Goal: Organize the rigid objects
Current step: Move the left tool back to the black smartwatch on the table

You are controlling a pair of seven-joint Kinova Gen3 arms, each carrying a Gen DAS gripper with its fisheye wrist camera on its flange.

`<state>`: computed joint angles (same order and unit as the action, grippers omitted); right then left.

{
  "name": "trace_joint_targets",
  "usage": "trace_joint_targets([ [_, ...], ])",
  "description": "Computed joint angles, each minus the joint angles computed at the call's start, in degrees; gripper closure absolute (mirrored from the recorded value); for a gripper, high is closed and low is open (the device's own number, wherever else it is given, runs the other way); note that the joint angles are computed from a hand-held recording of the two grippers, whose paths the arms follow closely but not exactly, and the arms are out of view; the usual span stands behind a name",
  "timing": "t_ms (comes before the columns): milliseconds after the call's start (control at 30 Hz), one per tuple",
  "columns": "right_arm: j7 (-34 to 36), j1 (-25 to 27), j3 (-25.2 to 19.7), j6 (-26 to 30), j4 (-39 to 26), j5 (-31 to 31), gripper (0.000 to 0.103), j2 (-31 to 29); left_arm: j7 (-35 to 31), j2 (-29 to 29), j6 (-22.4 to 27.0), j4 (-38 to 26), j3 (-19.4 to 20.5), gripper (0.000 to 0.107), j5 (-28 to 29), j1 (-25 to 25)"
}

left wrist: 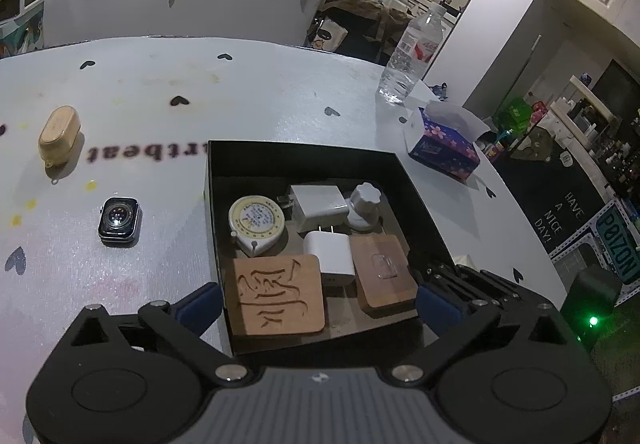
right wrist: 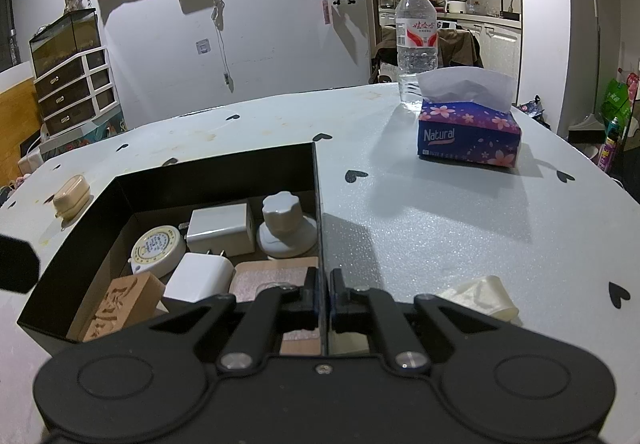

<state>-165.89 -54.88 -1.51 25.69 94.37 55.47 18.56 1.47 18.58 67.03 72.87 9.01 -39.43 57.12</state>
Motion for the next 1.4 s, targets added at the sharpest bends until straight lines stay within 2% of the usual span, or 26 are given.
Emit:
trace_joint_targets([
  [167, 0.0, 0.1, 0.0, 0.0, 0.0, 0.0, 0.098, 0.0, -0.4, -0.3, 2.1, 0.3, 0.0, 0.005, -3.7, 2.1],
  [367, 0.1, 0.1, -0.1, -0.1, 0.0, 0.0, 0.098, 0.0, 1.9, -2.8, 3.3, 4.1, 0.8, 0.005, -8.0, 2.8],
  [733, 0.1, 0.1, 0.0, -0.1, 0.0, 0.0, 0.098, 0.0, 11.7, -8.6, 5.3, 16.2, 5.0, 0.005, -14.9, -1.0],
  [867, 0.0, 0.1, 0.0, -0.1, 0.0, 0.0, 0.098, 0.0, 13.8, -9.8, 4.0, 19.8, 6.1, 0.011, -15.5, -3.8],
  [1033, 0.1, 0.0, 0.0, 0.0, -0.1, -0.1, 0.098, 0.0, 15.0, -10.2, 0.6, 23.9, 6.3, 0.028, -15.2, -7.7],
  [1167, 0.1, 0.1, 0.0, -0.1, 0.0, -0.1, 0.097, 0.0, 17.3, -9.5, -3.3, 26.8, 5.7, 0.033, -15.4, -9.9],
  [1400, 0.1, 0.1, 0.0, -0.1, 0.0, -0.1, 0.098, 0.0, 17.0, -6.5, -5.9, 27.2, 4.1, 0.039, -16.1, -10.9],
])
